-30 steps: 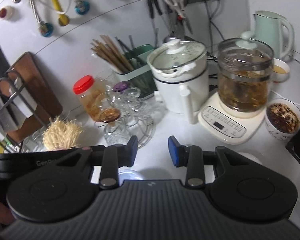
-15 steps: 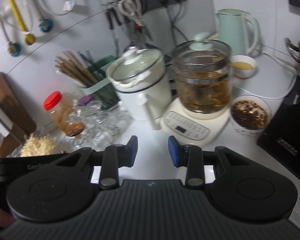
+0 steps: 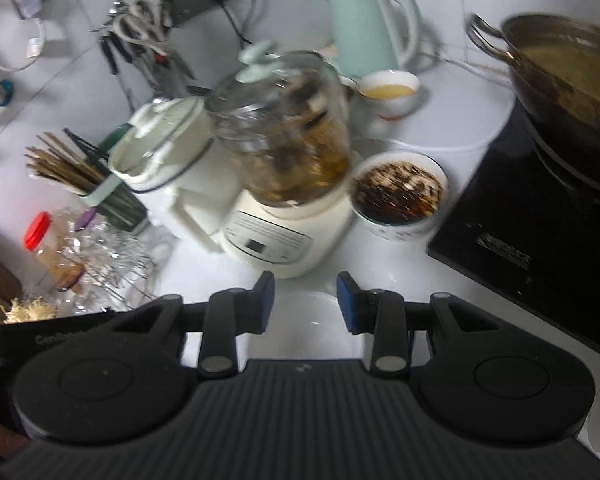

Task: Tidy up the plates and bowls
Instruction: 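Move both grippers to the white bowl beside the kettle base, then close both grippers on the rim of the white bowl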

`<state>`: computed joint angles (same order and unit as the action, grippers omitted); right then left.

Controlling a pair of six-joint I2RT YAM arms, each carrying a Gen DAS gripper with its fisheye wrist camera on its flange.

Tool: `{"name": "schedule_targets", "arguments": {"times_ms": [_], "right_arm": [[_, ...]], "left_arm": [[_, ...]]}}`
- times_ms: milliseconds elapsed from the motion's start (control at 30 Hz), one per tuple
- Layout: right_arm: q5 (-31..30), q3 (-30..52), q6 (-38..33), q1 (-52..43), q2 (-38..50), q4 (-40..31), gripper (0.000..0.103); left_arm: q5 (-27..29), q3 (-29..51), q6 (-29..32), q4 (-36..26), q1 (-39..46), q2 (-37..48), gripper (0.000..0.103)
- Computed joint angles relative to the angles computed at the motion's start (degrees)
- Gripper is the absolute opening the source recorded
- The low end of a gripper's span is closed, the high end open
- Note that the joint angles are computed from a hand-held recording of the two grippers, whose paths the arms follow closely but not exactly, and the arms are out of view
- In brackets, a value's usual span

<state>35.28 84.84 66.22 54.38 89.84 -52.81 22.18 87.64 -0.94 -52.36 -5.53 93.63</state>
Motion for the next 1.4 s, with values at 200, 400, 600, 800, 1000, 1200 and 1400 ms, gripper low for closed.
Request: {"name": "schedule_targets", "arguments": {"times_ms": [200,400,600,800,1000,1200,1400], "right_arm": [[-7.01,-10.49,-0.06,-3.82,-4.74,7.48,0.065],[-14.08,-18.64,-1.26,-8.18,-6.81,16.16,0.065],[-20.07,-21.09,-3.49,-11.10,-5.83,19.88,0.056],[-22.65,-21.96,-4.81,-13.19,-3.12,22.82,0.050],[-24.74,-23.84,-5.75,-14.72,-1.36,26.93,0.039],[-25.93,-25.51,-6.83,-15.85,-0.47,30.33,0.021],[-24.10,-26.56,-7.80,-15.38,-0.63,31.95,0.018]], "left_arm": [[-1.97,-2.72,-1.13,1.35,-2.63,1.56,0.053],[-2.95,-4.55,-2.10,4.46,-4.37,3.91,0.055],[-1.38,-5.45,-4.80,7.03,-4.92,6.11,0.055],[-3.08,-3.63,-4.47,8.93,-5.56,10.44,0.055],[-1.67,-2.86,-3.89,11.18,-5.45,14.14,0.054],[-1.06,-4.67,-3.50,15.58,-5.43,14.42,0.042],[0.08,-5.76,-5.23,18.76,-5.60,15.18,0.024]]}}
